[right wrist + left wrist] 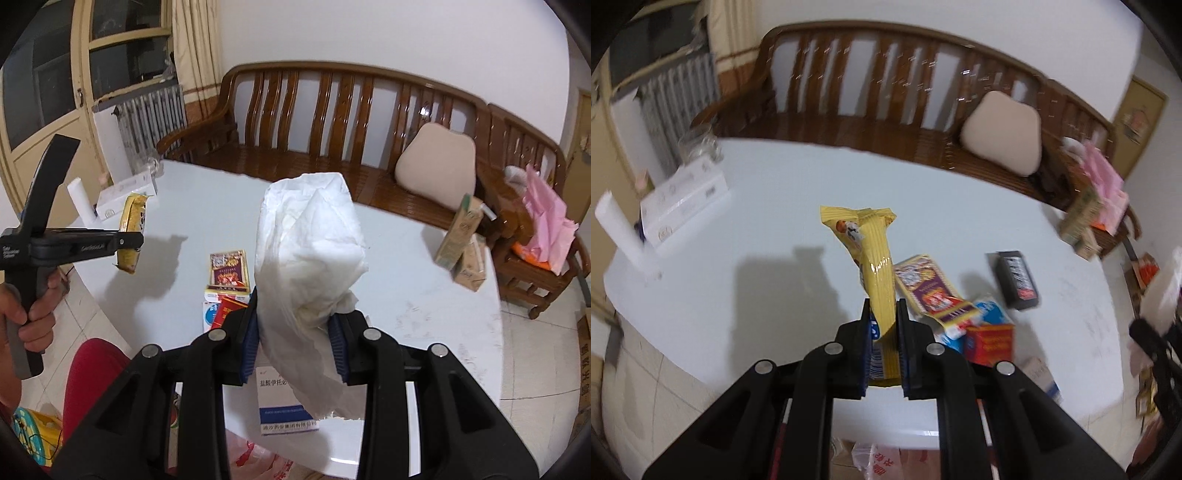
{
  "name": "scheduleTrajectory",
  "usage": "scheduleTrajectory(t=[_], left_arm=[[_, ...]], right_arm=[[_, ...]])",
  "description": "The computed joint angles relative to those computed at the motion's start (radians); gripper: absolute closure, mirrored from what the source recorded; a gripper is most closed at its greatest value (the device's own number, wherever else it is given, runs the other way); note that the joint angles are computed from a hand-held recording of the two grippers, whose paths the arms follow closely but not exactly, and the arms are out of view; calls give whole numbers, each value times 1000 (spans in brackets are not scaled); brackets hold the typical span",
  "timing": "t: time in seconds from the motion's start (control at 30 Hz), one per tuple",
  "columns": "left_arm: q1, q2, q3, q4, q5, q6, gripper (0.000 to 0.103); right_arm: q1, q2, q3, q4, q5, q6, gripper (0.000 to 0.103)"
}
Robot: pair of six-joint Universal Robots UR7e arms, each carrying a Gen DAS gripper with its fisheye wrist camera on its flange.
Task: Collect trash
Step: 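Lift the yellow wrapper and tissue and carry both over the plastic bag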
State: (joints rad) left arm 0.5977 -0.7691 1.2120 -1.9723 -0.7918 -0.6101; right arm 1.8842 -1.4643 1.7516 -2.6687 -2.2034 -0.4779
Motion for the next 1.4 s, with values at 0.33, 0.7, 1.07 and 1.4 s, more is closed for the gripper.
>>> scheduleTrajectory(t=[0.33,0.7,1.07,1.4], left_arm=[[-91,-123,121,-41,-51,74,91],[-179,-206,272,-88,-99,124,91],[-223,-236,383,-95,-159,108,91],[-234,-243,472,-89,-198,68,91]], right_arm=[[130,-92,85,-55,-95,8,70],[254,-176,202,-54,-180,62,70],[309,-227,291,1,-218,153,70],[307,-271,365,65,-212,239,70]])
